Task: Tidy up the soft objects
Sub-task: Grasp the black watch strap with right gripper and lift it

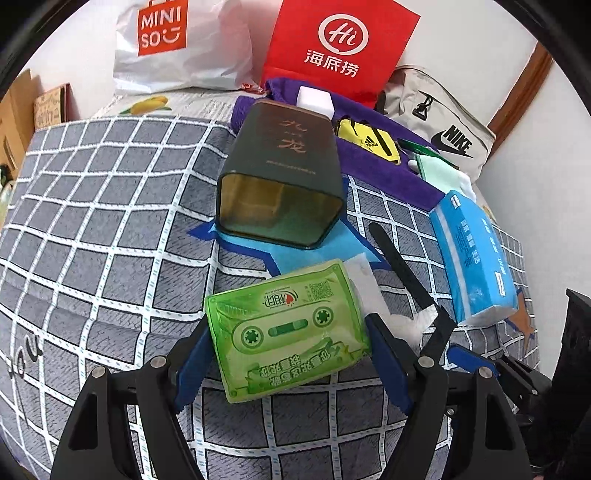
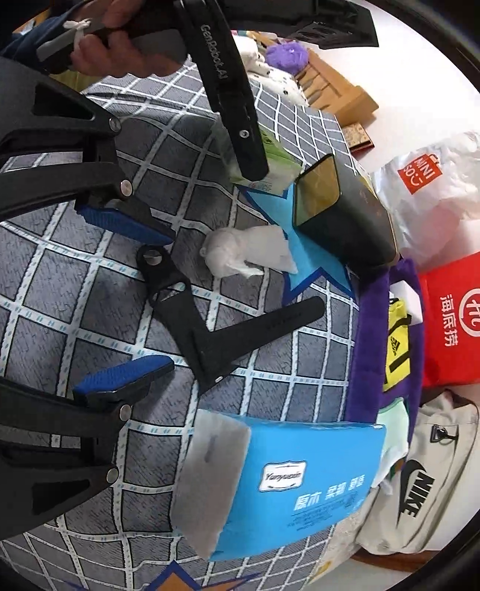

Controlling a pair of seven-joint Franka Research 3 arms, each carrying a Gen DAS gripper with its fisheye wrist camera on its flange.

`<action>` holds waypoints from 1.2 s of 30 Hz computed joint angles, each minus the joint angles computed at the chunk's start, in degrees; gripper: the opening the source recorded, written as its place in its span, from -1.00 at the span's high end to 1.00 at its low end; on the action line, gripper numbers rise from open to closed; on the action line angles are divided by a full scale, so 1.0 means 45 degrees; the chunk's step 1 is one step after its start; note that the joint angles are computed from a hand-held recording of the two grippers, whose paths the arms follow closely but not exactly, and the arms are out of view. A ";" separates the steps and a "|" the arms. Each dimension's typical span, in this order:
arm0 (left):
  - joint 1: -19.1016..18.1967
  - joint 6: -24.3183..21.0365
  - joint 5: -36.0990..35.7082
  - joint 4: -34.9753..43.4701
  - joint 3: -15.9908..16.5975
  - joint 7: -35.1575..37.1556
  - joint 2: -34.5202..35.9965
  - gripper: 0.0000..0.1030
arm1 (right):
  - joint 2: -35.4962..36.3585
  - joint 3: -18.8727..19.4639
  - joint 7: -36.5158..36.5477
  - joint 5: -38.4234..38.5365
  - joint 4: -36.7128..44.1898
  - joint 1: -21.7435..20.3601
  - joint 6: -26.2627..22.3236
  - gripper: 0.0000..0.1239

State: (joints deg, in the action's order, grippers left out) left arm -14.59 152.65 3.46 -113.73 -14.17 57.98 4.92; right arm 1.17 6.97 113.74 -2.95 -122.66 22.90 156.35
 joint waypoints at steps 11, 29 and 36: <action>0.0185 0.0390 -0.1073 -0.0301 -0.0018 0.0857 -0.0069 -0.51 | 0.0603 -0.0366 0.3709 -0.5423 0.0648 0.0654 -0.0563 0.09; 0.0087 0.0086 -0.0716 -0.0259 0.0013 0.0500 -0.0142 -0.51 | -0.0471 0.0248 0.2965 -0.4488 -0.0704 -0.0434 -0.0087 0.33; 0.0010 -0.0088 -0.0238 -0.0233 0.0034 0.0098 -0.0217 -0.51 | -0.1028 0.0117 0.2396 -0.4409 -0.1429 -0.0428 0.0199 0.56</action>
